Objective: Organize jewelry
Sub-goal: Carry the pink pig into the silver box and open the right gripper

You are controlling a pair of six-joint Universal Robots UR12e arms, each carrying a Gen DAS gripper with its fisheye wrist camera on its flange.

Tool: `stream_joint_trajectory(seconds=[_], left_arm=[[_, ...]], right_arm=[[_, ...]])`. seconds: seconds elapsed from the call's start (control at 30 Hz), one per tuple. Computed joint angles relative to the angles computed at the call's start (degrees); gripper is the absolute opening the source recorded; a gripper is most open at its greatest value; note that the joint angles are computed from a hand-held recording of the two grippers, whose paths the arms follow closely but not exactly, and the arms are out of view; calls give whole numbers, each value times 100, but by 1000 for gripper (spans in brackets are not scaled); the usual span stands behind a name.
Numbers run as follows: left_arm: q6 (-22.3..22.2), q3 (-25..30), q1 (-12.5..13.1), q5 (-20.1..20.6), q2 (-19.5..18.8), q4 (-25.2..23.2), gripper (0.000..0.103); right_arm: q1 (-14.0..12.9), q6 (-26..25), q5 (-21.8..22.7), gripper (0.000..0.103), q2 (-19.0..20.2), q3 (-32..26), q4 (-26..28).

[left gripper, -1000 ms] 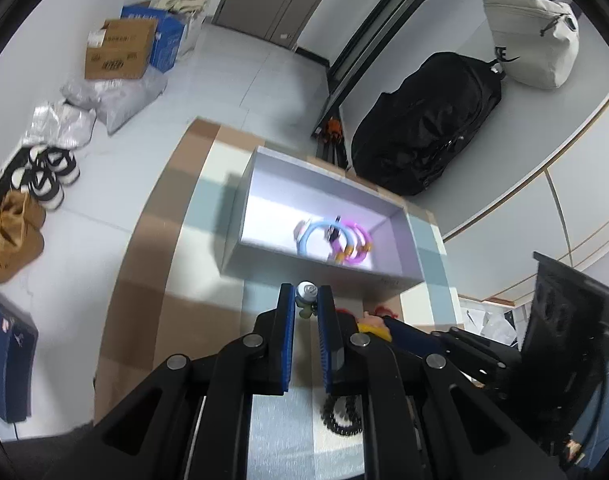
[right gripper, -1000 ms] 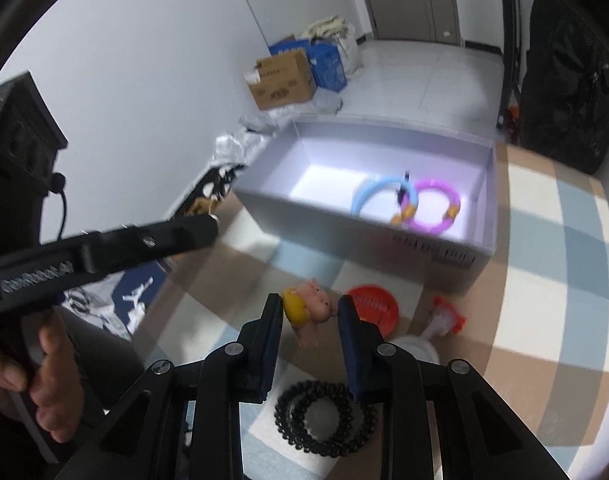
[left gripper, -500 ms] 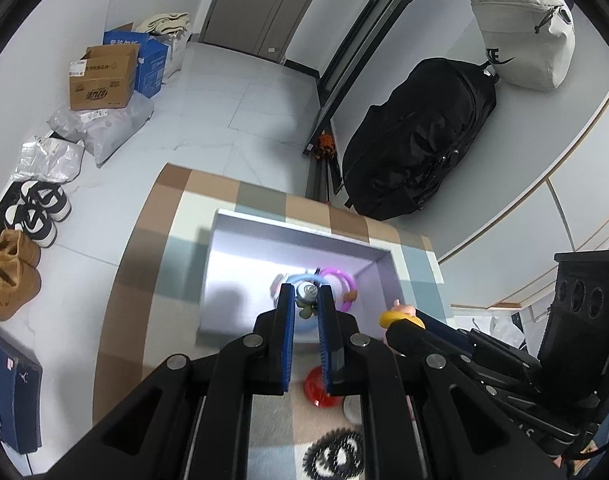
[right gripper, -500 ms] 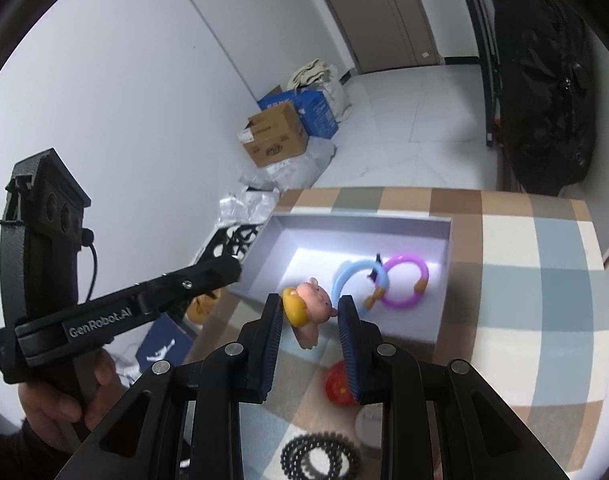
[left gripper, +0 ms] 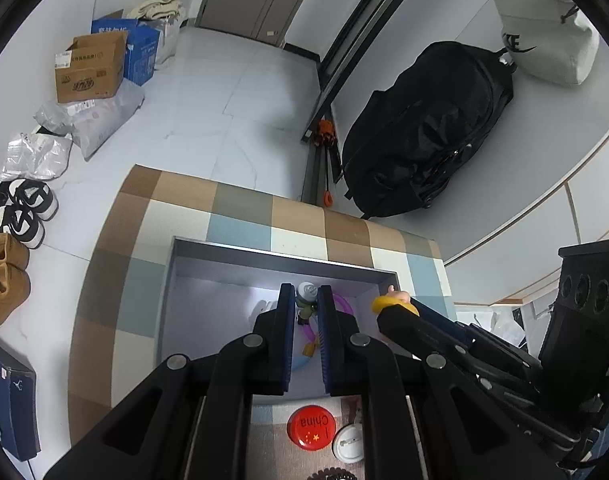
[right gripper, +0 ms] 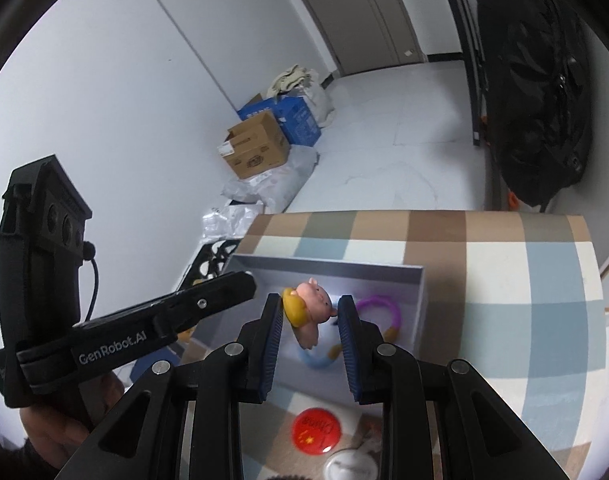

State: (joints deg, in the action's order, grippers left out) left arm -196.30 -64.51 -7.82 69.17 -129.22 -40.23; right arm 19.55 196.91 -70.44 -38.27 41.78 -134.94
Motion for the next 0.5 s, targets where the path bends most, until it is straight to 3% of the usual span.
stream_joint_trajectory(seconds=[0.23, 0.33, 0.5], left_arm=[[86, 244, -16, -93, -123, -426, 7], [382, 289, -80, 248, -137, -467, 7], [314, 340, -55, 148, -180, -652, 7]], right_arm=[[-59, 193, 79, 27, 141, -201, 254], [-79, 205, 139, 27, 173, -238, 289], [-96, 245, 181, 27, 178, -251, 341]])
